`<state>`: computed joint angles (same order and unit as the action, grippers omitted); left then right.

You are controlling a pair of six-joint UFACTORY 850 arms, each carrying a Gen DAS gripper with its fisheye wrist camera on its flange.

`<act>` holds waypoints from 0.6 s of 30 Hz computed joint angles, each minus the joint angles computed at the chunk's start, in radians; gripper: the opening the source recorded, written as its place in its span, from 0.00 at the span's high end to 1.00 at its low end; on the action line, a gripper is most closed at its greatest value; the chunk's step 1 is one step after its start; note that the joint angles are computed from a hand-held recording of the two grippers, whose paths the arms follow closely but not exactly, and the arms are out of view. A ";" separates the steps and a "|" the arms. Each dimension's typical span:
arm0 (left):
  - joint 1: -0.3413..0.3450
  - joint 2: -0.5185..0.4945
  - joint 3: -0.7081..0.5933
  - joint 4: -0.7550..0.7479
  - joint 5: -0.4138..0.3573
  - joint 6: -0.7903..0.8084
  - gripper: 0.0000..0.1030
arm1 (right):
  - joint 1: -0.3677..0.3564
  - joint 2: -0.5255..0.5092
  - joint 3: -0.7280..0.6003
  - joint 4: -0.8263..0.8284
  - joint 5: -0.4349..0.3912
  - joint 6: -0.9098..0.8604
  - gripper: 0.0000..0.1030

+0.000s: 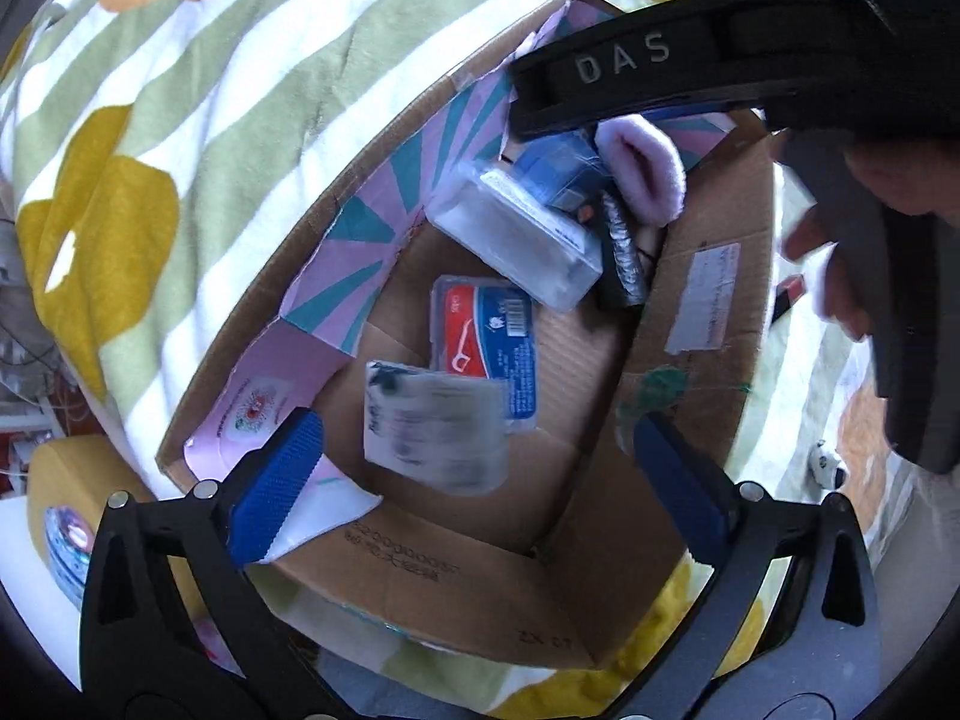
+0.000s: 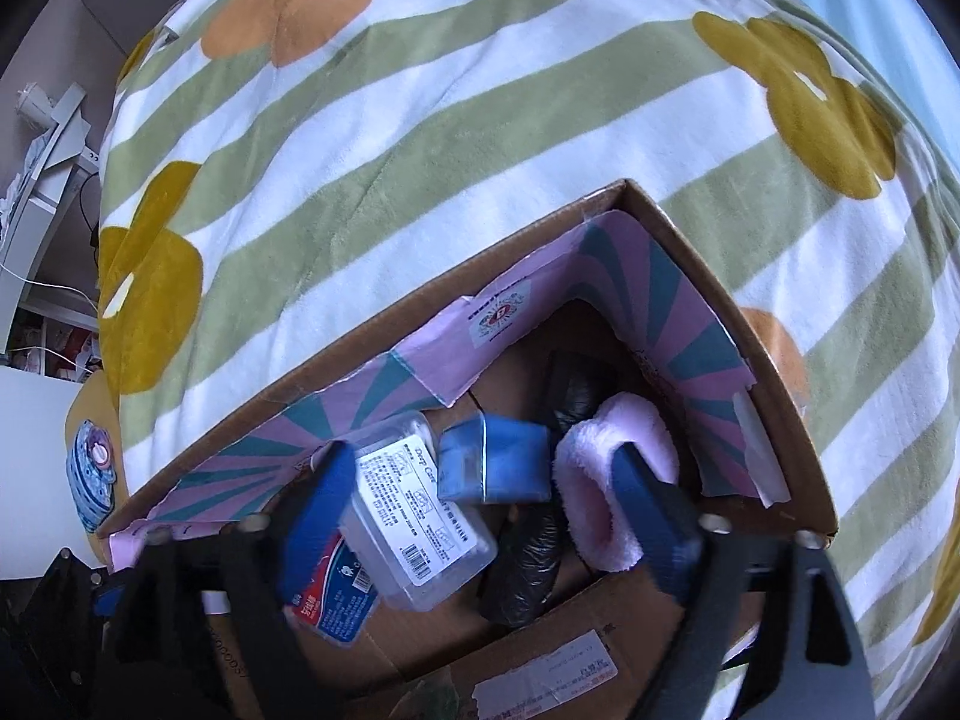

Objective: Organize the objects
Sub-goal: 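Carry both items into the cardboard box and open both tools to release, then withdraw both tools from the box toward the lipstick and sock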

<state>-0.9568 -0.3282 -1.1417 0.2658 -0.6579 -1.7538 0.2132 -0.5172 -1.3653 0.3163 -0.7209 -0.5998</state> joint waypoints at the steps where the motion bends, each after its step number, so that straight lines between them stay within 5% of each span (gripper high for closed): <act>1: -0.003 -0.003 -0.003 0.001 -0.002 -0.003 0.00 | 0.001 0.005 0.004 0.005 0.005 -0.008 0.04; 18: -0.024 0.033 -0.001 0.044 -0.041 -0.066 0.00 | 0.001 0.122 0.078 0.010 0.024 0.015 0.04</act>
<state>-0.9812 -0.2952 -1.1428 0.3102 -0.6986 -1.8199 0.2137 -0.3947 -1.2873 0.3264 -0.6966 -0.5844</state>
